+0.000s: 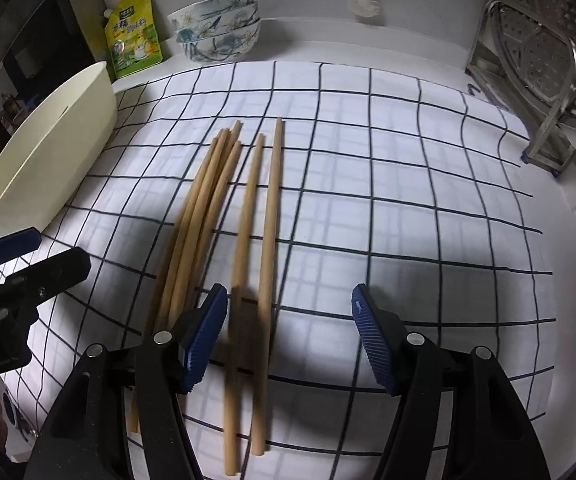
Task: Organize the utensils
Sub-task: 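Lower both open tools toward the remaining chopsticks on the mat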
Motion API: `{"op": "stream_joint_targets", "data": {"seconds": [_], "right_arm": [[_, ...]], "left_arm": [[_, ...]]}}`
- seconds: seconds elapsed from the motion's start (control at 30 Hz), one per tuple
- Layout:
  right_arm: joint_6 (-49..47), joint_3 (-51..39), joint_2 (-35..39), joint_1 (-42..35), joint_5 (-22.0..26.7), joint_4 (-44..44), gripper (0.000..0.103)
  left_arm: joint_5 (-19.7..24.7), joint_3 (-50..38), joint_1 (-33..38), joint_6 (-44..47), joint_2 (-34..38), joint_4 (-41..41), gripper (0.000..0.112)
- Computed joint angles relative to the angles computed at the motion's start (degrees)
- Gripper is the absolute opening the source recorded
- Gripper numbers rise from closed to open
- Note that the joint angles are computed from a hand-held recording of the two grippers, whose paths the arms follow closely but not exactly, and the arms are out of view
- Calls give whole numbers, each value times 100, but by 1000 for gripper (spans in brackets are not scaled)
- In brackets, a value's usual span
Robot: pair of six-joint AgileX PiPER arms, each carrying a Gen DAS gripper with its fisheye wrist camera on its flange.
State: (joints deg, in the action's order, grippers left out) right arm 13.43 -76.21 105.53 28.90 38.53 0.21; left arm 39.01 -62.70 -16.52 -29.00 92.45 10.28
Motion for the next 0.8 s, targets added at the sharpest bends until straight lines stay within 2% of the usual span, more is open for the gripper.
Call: {"op": "stream_joint_targets", "data": {"seconds": [0.43, 0.57, 0.8], "right_arm": [[381, 173, -10, -96, -27, -480, 62], [361, 240, -51, -213, -52, -472, 62], [257, 374, -137, -367, -130, -396, 62]], "left_arm": [[-128, -28, -96, 7, 203, -84, 87], [-199, -72, -122, 109, 391, -333, 88], [-203, -188, -310, -99, 651, -192, 88]]}}
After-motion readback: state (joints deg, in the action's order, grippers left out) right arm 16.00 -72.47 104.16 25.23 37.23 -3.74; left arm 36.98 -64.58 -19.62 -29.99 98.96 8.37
